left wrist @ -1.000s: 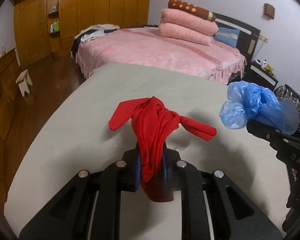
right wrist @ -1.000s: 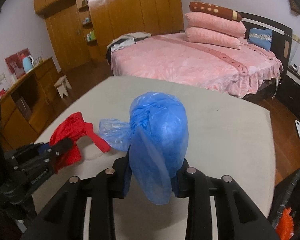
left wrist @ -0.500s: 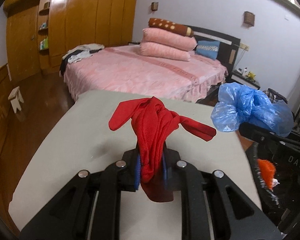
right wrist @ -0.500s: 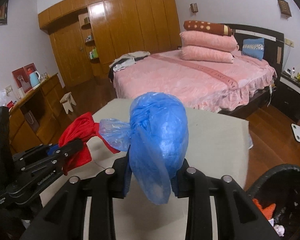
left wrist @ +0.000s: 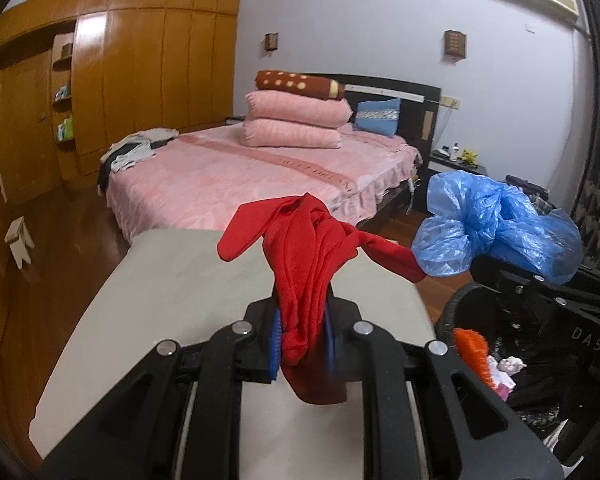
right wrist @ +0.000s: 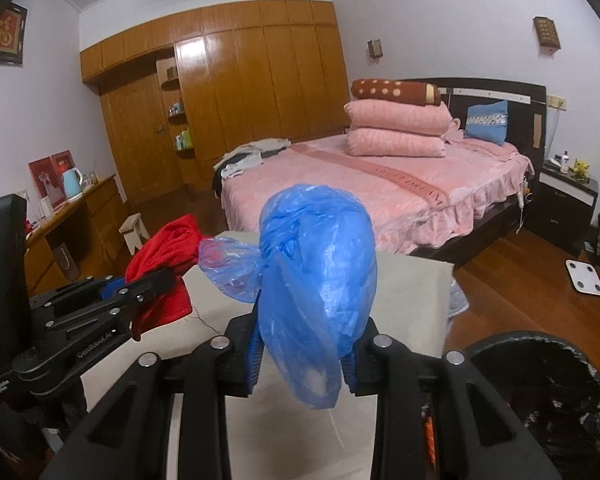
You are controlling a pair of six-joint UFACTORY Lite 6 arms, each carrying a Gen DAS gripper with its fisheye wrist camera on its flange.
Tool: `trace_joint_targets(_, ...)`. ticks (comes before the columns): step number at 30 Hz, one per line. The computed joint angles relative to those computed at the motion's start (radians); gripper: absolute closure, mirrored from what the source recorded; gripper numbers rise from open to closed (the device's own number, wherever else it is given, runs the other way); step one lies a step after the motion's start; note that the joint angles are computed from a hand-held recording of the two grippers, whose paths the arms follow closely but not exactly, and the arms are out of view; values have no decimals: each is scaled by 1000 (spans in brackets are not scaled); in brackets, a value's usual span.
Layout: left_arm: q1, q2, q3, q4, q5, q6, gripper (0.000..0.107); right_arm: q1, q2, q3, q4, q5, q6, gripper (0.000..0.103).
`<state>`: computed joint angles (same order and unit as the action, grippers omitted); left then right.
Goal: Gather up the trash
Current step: 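Lift the red glove and blue bag and carry them over the bin, then open both tools over the bin to drop the glove and bag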
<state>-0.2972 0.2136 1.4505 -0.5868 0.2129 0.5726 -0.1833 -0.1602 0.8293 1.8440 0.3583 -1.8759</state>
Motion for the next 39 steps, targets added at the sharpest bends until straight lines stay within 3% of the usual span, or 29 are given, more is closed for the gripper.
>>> trace_joint_targets(10, -133, -96, -65, 125, -46, -115, 91, -171, -219, -132, -121, 103, 77, 71)
trace_joint_targets(23, -294, -122, -53, 472, -62, -434, 91, -472, -379, -222, -261, 301, 164, 71)
trace_joint_targets(34, -433, 13, 60, 612, -65, -568, 91, -749, -321, -207, -311, 435, 118, 71)
trace_joint_targets(39, -484, 137, 158, 570, -51, -519, 91, -829, -243, -186, -312, 443, 68, 71)
